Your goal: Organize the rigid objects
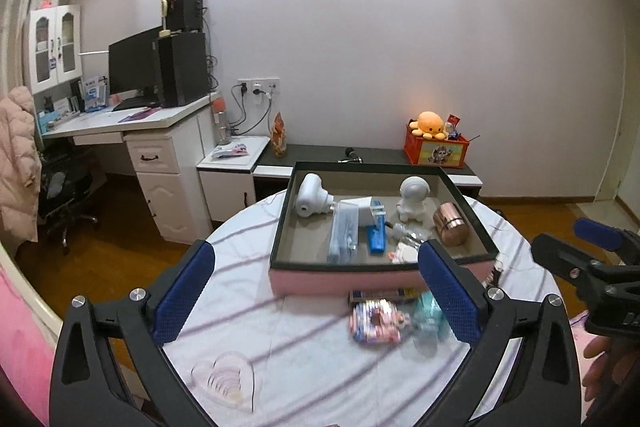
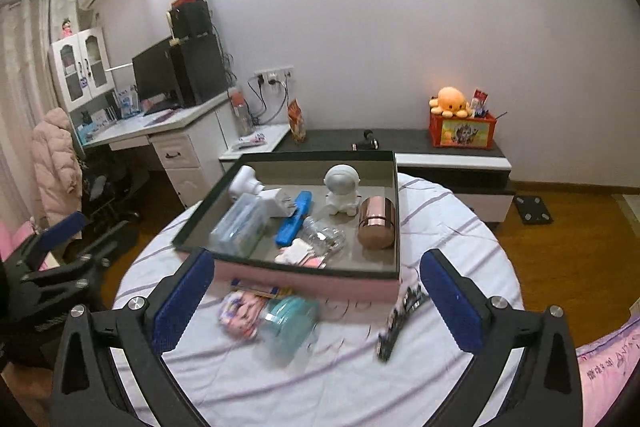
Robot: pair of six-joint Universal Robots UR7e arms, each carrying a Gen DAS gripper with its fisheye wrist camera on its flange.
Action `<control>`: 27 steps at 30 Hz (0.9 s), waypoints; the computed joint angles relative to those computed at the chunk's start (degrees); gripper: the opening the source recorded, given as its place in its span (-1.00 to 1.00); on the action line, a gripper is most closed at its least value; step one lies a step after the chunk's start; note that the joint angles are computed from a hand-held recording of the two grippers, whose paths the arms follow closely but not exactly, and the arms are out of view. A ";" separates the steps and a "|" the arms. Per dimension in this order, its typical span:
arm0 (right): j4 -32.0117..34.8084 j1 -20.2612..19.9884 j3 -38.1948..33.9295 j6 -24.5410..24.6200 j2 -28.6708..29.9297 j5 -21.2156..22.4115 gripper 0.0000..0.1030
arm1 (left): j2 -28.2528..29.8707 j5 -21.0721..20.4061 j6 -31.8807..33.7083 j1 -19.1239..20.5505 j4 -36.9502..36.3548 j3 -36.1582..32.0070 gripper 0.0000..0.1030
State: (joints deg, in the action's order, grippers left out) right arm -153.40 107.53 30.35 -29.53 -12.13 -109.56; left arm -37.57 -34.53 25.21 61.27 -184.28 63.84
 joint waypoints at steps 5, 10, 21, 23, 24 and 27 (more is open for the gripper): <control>-11.39 0.77 18.38 0.60 -9.36 1.40 1.00 | -3.97 2.33 -0.34 -2.05 -6.07 8.73 0.99; -19.15 0.74 31.77 2.19 -15.99 2.70 1.00 | -7.23 4.35 -1.48 -3.72 -8.54 16.45 0.99; -25.13 0.93 41.98 1.34 -20.22 2.09 1.00 | -10.29 6.99 -3.78 -5.05 -9.62 23.39 0.99; -24.82 0.95 41.90 1.35 -20.14 2.21 1.00 | -10.47 7.03 -3.49 -5.17 -10.24 23.63 0.99; -24.77 0.94 42.08 1.49 -20.19 2.32 1.00 | -10.51 7.07 -3.38 -5.20 -10.47 23.65 0.99; -24.41 0.83 41.78 1.54 -19.95 2.02 1.00 | -10.91 7.00 -3.77 -5.26 -10.60 24.12 0.99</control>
